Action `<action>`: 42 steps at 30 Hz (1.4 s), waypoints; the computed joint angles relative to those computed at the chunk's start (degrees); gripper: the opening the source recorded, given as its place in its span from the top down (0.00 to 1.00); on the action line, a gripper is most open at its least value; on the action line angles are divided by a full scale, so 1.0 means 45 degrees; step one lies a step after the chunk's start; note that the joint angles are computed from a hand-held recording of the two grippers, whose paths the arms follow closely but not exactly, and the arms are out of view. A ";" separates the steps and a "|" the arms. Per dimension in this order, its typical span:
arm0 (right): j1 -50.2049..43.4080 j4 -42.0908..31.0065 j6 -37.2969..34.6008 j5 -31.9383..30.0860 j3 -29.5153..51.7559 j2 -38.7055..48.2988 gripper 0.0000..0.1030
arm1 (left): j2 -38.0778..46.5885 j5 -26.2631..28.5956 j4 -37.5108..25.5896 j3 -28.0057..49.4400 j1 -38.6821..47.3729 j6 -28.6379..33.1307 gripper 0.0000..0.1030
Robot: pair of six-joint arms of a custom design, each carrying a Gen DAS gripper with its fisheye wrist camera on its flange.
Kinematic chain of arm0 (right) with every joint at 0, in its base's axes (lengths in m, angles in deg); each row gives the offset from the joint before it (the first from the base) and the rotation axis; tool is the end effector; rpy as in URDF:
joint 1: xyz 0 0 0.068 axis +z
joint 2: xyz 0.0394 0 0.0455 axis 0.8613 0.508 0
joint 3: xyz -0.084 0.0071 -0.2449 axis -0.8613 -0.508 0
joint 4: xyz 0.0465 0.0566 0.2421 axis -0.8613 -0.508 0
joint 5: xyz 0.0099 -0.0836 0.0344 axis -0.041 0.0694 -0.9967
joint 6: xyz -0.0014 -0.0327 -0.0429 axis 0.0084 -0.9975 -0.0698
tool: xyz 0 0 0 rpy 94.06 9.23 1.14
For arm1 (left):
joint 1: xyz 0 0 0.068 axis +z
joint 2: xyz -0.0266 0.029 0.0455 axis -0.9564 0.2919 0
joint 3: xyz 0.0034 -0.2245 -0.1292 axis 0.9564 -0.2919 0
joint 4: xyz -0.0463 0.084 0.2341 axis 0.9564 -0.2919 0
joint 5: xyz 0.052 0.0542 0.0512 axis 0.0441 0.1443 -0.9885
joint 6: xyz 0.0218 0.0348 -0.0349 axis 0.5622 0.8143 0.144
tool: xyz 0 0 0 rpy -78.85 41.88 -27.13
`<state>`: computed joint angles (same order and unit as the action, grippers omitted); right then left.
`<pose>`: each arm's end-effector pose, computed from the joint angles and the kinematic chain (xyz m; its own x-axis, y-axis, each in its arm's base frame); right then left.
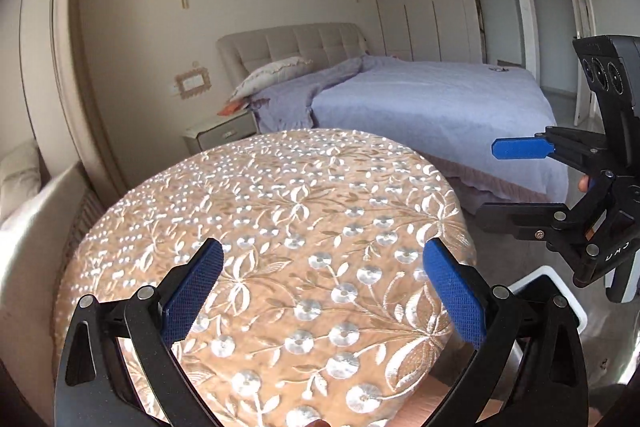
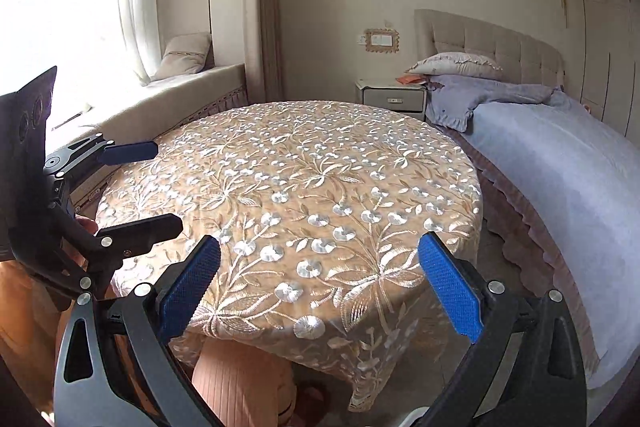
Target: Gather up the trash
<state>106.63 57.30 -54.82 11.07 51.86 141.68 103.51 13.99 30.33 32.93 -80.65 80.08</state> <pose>0.1727 0.1519 0.3009 -0.4551 0.0342 -0.8898 0.0205 0.9994 0.0279 0.2713 -0.0550 0.3117 -0.1741 0.4521 -0.8748 0.7387 0.6474 0.1876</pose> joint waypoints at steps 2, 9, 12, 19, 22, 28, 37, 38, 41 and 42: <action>0.0201 0.0634 0.0018 0.0230 0.0698 0.1034 0.04 | 0.0199 0.0365 0.0061 0.0293 0.0863 -0.0101 0.05; 0.1059 0.1796 0.0204 0.2157 0.3522 0.4720 0.04 | 0.1837 0.1924 -0.1079 0.2131 0.3393 -0.1766 0.05; 0.1475 0.1951 0.0113 0.3096 0.4586 0.5918 0.04 | 0.1903 0.1306 -0.0640 0.2050 0.3854 -0.2496 0.05; 0.1701 0.1227 0.1307 0.3754 0.6011 0.7235 0.04 | 0.2014 0.1297 0.0759 0.1821 0.4675 -0.2929 0.05; 0.1474 0.0708 0.2539 0.3545 0.6081 0.7154 0.04 | 0.2145 0.1670 0.0815 0.1967 0.4960 -0.3045 0.05; 0.0944 0.0439 0.3972 0.2698 0.5552 0.6657 0.04 | 0.1910 0.1265 0.1163 0.1826 0.4962 -0.3163 0.05; 0.1271 0.0329 0.3815 0.3468 0.5683 0.6829 0.04 | 0.1353 0.1164 0.1153 0.1370 0.4774 -0.3026 0.05; 0.1306 0.0290 0.3774 0.3614 0.5748 0.6898 0.04 | 0.1292 0.1122 0.1122 0.1317 0.4782 -0.3003 0.05; 0.1517 -0.0405 0.3982 0.4389 0.6246 0.7255 0.04 | 0.1077 0.0876 0.1350 0.1062 0.4736 -0.3066 0.05; 0.1581 -0.0657 0.4007 0.4663 0.6420 0.7379 0.04 | 0.1069 0.0881 0.1317 0.1064 0.4750 -0.3052 0.05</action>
